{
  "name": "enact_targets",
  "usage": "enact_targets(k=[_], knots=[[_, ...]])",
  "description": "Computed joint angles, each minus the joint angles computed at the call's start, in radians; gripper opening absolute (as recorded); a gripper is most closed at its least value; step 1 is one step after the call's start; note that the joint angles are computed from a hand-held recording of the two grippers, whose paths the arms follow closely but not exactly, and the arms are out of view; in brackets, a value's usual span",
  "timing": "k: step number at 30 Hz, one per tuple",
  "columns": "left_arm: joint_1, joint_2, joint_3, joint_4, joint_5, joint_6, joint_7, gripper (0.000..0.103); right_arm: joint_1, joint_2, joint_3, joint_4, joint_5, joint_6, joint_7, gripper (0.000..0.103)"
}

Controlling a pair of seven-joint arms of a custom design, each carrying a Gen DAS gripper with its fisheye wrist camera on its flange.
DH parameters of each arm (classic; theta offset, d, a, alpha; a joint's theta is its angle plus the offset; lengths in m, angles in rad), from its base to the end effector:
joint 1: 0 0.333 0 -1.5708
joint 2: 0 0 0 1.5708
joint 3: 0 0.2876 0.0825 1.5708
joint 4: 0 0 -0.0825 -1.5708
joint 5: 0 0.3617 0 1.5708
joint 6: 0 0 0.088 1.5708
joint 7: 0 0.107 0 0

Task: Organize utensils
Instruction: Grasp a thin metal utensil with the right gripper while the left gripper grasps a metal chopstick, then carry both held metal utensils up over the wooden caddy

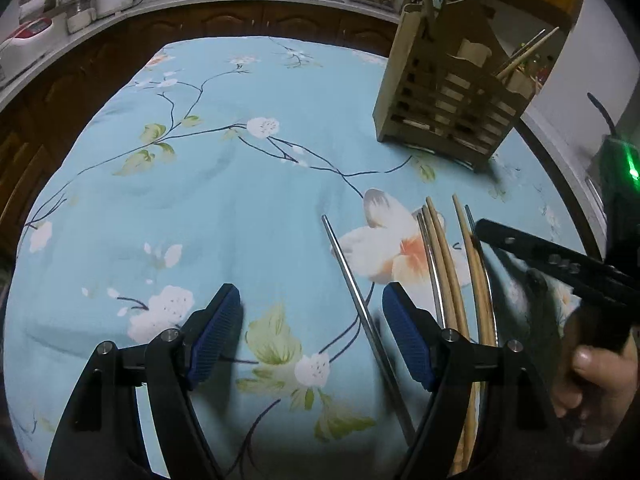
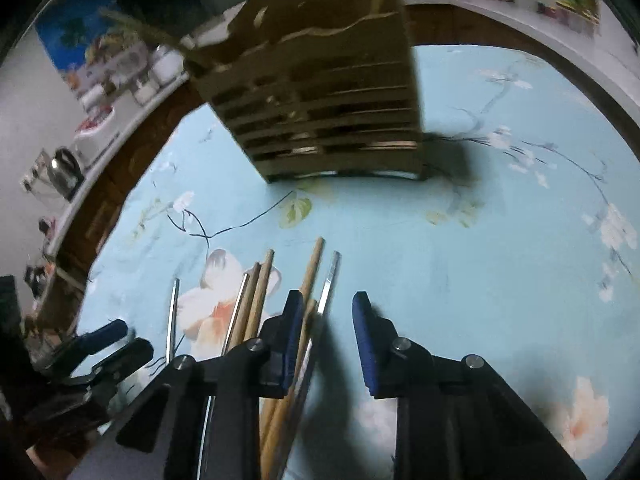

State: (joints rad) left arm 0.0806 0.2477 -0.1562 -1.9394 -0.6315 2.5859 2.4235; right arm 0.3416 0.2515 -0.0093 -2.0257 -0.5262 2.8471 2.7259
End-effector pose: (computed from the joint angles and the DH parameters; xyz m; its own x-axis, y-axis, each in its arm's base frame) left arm 0.6132 -0.0308 0.3839 -0.4615 -0.8728 0.1586 -0.7792 0.3133 -0.5428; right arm 0.5653 0.2236 0.3709 -0.2732 -0.9296 -0.2474 -0.7657 0.3658 -0.5290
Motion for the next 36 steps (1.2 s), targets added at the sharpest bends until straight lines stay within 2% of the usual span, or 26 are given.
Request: enact_targets(k=[3,6,10,15,18,21,23,24,27,30,33,36], knots=[[-0.011,0.028,0.005,0.028,0.033,-0.005,-0.034,0.075,0.013,0.032,-0.005,0.057,-0.013,-0.069,-0.018,0.017],[-0.008,0.056,0.003,0.06,0.05,-0.032,-0.058,0.074,0.005,0.014,-0.007,0.025,-0.018,-0.05,-0.017,0.006],[-0.017,0.068,-0.007,0.064,0.07,-0.002,-0.06,0.074,-0.01,-0.01,0.001,-0.008,-0.007,-0.041,-0.025,0.006],[-0.054,0.076,-0.011,0.048,0.143,0.073,-0.07,0.073,-0.005,0.03,-0.005,0.048,-0.014,-0.056,-0.018,0.007],[-0.063,0.073,-0.027,0.02,0.165,0.143,-0.041,0.06,0.01,0.048,-0.017,0.073,-0.042,-0.067,-0.006,0.007],[-0.043,0.069,-0.06,0.011,0.121,0.158,0.035,0.042,0.002,0.043,-0.013,0.062,-0.042,-0.049,-0.022,0.007],[-0.034,0.066,-0.068,0.013,0.101,0.146,0.078,0.019,-0.02,0.032,0.0,0.04,0.004,-0.012,-0.042,0.005],[-0.035,0.066,-0.065,0.017,0.1,0.137,0.083,0.013,-0.029,0.023,0.004,0.019,0.023,0.019,-0.046,0.005],[-0.023,0.077,-0.054,0.056,0.083,0.059,0.083,0.009,-0.02,-0.022,-0.019,-0.052,0.012,0.111,0.003,0.005],[-0.013,0.079,-0.047,0.077,0.064,0.004,0.086,0.005,0.003,-0.081,-0.055,-0.109,-0.065,0.171,0.092,0.004],[0.012,0.066,-0.05,0.09,0.004,-0.07,0.108,0.004,0.019,-0.136,-0.075,-0.136,-0.193,0.187,0.203,0.004],[0.046,0.022,-0.054,0.083,-0.115,-0.138,0.164,0.004,-0.001,-0.196,-0.057,-0.167,-0.29,0.202,0.285,0.004]])
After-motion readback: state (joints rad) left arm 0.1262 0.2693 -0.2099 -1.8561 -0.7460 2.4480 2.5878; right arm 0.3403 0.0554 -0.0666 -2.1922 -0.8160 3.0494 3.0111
